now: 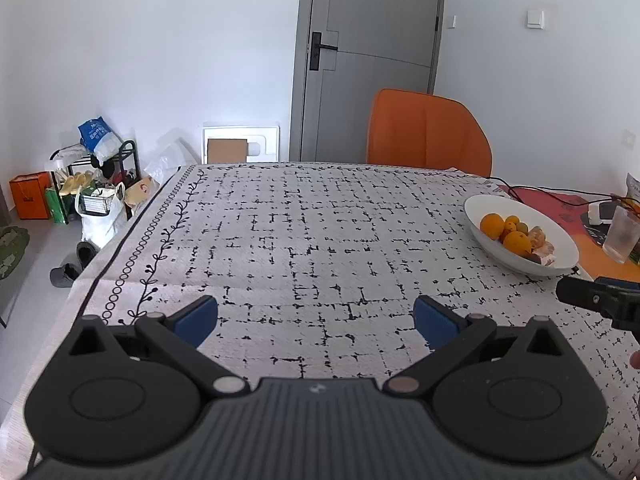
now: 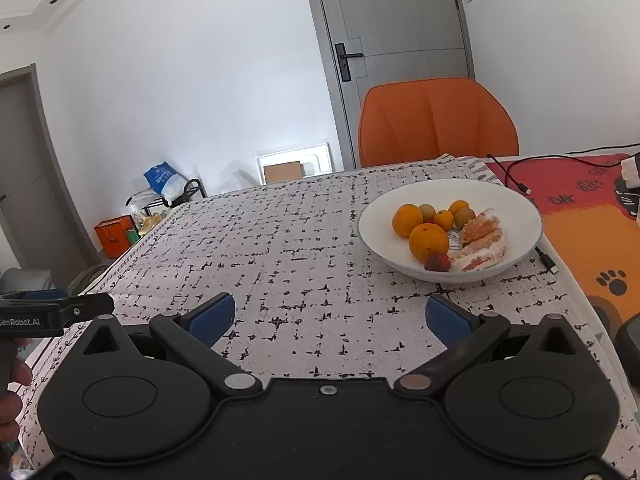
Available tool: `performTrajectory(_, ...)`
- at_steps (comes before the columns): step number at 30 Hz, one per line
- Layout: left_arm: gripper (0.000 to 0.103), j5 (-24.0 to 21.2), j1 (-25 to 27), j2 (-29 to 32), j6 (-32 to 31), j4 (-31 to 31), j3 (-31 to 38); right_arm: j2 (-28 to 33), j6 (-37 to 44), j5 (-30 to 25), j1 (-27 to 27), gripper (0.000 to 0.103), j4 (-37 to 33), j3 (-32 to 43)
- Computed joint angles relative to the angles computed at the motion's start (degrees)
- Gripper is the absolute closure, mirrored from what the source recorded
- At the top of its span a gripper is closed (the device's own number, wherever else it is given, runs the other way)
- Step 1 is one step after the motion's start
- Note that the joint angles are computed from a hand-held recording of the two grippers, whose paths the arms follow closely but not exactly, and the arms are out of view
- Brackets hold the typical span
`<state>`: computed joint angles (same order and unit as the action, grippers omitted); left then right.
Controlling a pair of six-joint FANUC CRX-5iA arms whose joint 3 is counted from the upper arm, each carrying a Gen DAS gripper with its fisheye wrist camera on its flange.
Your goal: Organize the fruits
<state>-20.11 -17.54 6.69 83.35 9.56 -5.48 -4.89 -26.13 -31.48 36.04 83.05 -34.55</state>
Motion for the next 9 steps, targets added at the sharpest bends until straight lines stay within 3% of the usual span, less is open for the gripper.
performTrajectory(9, 0.000, 0.0, -0.7, -0.2, 1.3, -1.8, 0.3, -1.0, -1.2, 0.2, -0.6, 0.000, 1.4, -1.2)
